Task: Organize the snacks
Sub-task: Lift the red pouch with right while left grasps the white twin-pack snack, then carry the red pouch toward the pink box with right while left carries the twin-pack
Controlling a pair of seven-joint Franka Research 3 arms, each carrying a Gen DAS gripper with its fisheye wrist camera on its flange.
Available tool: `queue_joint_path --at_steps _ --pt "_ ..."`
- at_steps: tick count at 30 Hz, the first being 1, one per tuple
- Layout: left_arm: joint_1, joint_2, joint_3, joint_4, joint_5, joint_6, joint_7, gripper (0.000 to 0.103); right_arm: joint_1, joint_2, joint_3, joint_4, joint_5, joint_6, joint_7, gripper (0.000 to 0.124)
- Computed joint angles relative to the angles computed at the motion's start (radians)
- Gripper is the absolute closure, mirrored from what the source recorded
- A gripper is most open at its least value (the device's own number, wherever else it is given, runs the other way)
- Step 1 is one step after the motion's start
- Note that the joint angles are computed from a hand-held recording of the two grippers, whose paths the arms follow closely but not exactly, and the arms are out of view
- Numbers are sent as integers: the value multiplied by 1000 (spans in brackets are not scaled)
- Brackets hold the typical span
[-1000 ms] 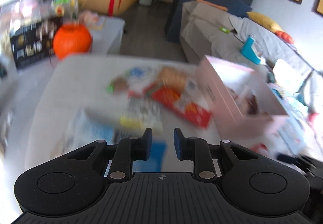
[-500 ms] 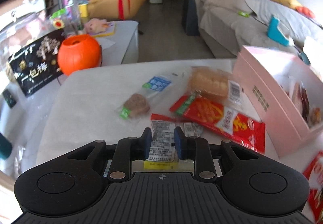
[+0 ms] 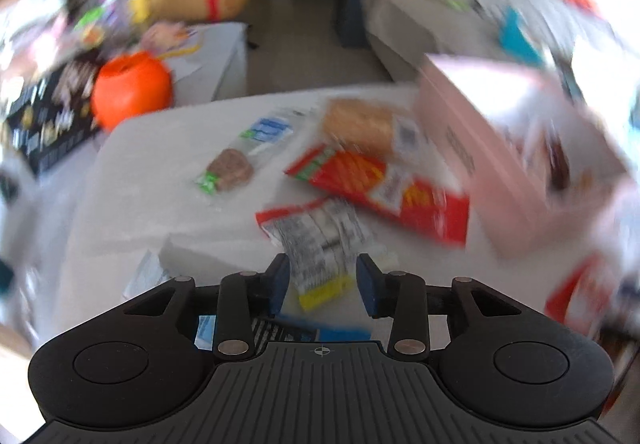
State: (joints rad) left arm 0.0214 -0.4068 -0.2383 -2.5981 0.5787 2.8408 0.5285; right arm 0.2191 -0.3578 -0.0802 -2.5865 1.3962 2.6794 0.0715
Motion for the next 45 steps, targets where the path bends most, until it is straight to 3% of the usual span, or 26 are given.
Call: queue_joint_path --at_steps 3,5,7,12,17,22,25,28,30,34,40,43,45 --pt "61 25 -19 19 -2 43 -131 62 0 1 1 1 1 1 -3 40" --pt "98 54 -48 55 47 20 -185 62 0 1 1 1 2 2 -3 40" --pt "58 106 -18 96 28 -29 -137 61 0 1 1 1 2 2 -3 40" --pt "44 113 -5 95 141 -5 -145 59 0 0 2 0 2 1 -3 39" --pt "-74 98 80 57 -5 46 85 59 2 -1 4 -2 3 5 -4 39" --pt "-26 115 8 71 4 59 49 59 4 2 6 0 0 12 -8 38" --pt "-24 108 -4 74 13 57 17 60 3 5 3 3 -3 8 -11 38" --pt "46 56 -72 62 121 69 -102 60 3 5 3 3 -2 9 -12 38" --pt "46 40 -96 71 164 23 -122 60 4 5 3 3 -1 9 -12 38" --pt "-28 106 -70 120 164 -60 -50 60 3 5 4 2 -2 10 -13 38" --pt "-76 167 -58 158 262 -83 -56 38 4 5 3 2 -2 10 -13 38" --pt "-85 147 -31 134 259 -47 -79 38 4 4 4 1 0 10 -14 38" --pt "-55 129 -56 130 323 -70 -164 41 4 4 4 2 0 11 -13 38"
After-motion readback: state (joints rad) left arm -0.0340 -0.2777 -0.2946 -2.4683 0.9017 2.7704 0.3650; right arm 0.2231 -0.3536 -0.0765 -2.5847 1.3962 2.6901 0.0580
